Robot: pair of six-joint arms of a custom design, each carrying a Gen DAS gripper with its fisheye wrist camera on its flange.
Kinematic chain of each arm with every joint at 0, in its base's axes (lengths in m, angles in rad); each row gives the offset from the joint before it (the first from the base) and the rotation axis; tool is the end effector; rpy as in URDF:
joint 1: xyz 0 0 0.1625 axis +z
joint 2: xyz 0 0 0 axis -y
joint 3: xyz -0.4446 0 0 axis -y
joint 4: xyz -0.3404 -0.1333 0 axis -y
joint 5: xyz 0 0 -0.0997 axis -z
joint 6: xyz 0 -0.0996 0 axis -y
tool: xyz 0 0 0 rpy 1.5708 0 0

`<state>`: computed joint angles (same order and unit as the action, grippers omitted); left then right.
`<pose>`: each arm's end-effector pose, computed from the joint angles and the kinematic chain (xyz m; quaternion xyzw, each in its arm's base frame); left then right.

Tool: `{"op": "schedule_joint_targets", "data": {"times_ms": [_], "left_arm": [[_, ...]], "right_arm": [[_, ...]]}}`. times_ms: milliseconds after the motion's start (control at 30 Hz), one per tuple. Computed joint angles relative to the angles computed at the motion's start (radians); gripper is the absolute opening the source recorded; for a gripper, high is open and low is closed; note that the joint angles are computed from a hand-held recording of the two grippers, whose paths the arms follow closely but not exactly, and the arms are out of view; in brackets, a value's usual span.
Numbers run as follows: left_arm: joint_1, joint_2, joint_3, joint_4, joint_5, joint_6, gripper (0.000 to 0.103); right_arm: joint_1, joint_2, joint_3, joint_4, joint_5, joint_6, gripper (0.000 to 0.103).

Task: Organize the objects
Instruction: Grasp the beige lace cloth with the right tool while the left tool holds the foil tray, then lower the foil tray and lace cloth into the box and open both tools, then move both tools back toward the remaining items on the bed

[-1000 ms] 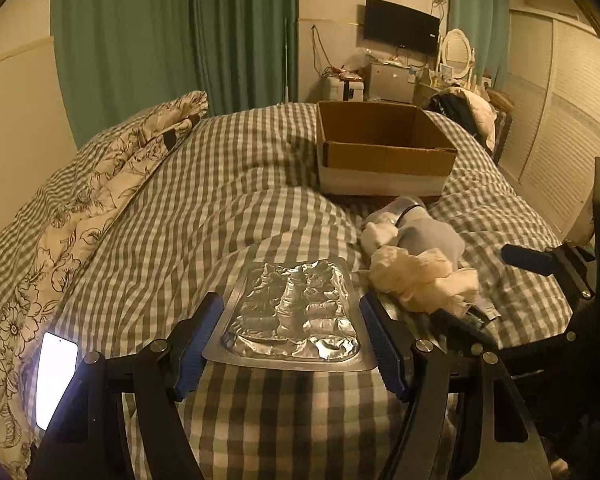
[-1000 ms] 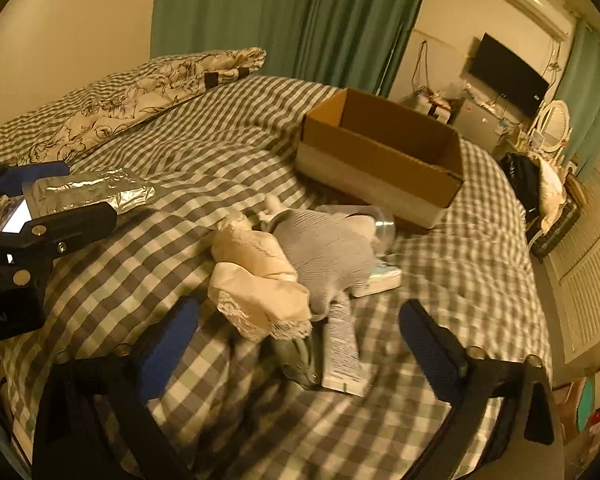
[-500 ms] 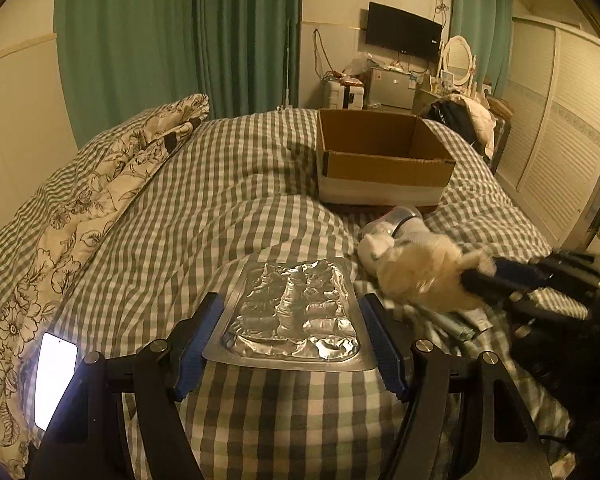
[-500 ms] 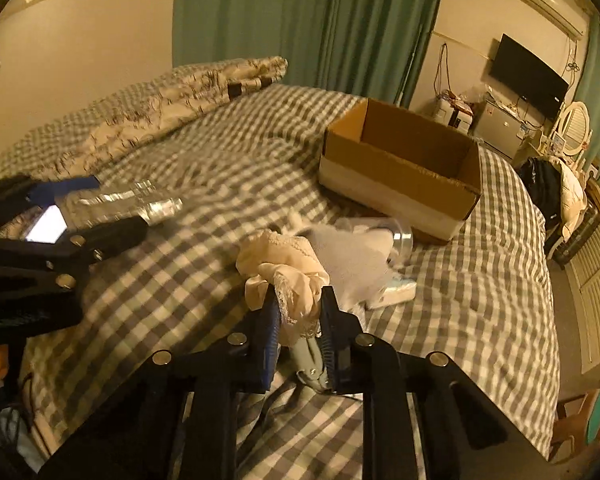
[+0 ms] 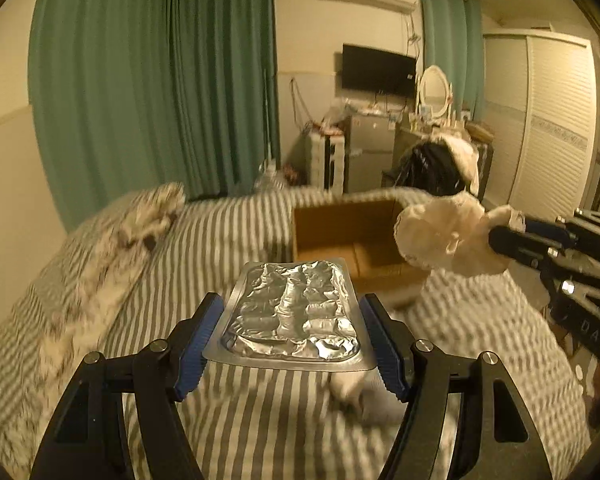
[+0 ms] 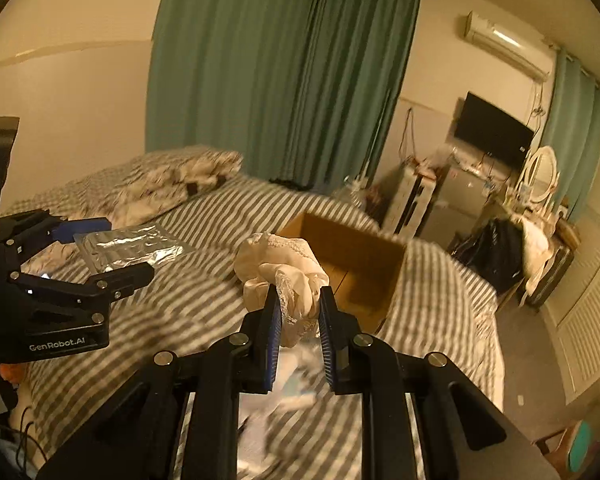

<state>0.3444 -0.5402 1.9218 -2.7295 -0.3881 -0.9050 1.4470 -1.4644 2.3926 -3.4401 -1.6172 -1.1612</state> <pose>-0.4267 -0.3926 -0.0020 0.1932 0.8045 -0.4402 0.3489 0.0795 -0.4032 0.3541 0.4326 -0.7791 0.3505 0.2881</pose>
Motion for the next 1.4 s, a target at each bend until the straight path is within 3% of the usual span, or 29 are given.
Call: {"op": "schedule_joint_targets", "data": {"times_ms": [100, 200, 367, 633, 733, 833, 867, 967, 1067, 1233, 1400], "left_arm": [[0.041, 0.051, -0.095, -0.15, 0.034, 0.212, 0.072], [0.093, 0.121, -0.219, -0.322, 0.019, 0.45, 0.072], [0.189, 0.246, -0.44, -0.44, -0.028, 0.686, 0.072], [0.307, 0.384, -0.661, -0.418, -0.096, 0.781, 0.072], [0.327, 0.407, -0.684, -0.42, -0.118, 0.787, 0.073], [0.339, 0.416, -0.69, -0.378, -0.088, 0.738, 0.093], [0.34, 0.411, -0.683, -0.357, -0.082, 0.713, 0.1], [0.338, 0.378, -0.631, -0.341, -0.11, 0.659, 0.101], [0.321, 0.344, -0.582, -0.323, -0.093, 0.619, 0.101], [0.251, 0.267, -0.475, -0.246, -0.019, 0.508, 0.101], [0.162, 0.183, -0.362, -0.04, 0.065, 0.273, 0.101]], "right_arm": [[0.033, 0.033, -0.088, 0.03, -0.016, 0.015, 0.017], [0.053, 0.088, -0.197, 0.071, -0.03, 0.055, 0.017], [0.057, 0.2, -0.355, 0.114, -0.047, 0.106, 0.017], [0.017, 0.401, -0.606, 0.209, -0.079, 0.149, 0.017], [0.001, 0.444, -0.651, 0.221, -0.082, 0.169, 0.018], [-0.019, 0.465, -0.653, 0.207, -0.082, 0.19, 0.054], [-0.032, 0.463, -0.636, 0.179, -0.076, 0.191, 0.059], [-0.046, 0.448, -0.64, 0.203, -0.06, 0.197, 0.062], [-0.04, 0.404, -0.605, 0.181, -0.05, 0.198, 0.065], [-0.014, 0.288, -0.508, 0.154, -0.026, 0.189, 0.072], [0.006, 0.153, -0.402, 0.142, -0.016, 0.167, 0.078]]}}
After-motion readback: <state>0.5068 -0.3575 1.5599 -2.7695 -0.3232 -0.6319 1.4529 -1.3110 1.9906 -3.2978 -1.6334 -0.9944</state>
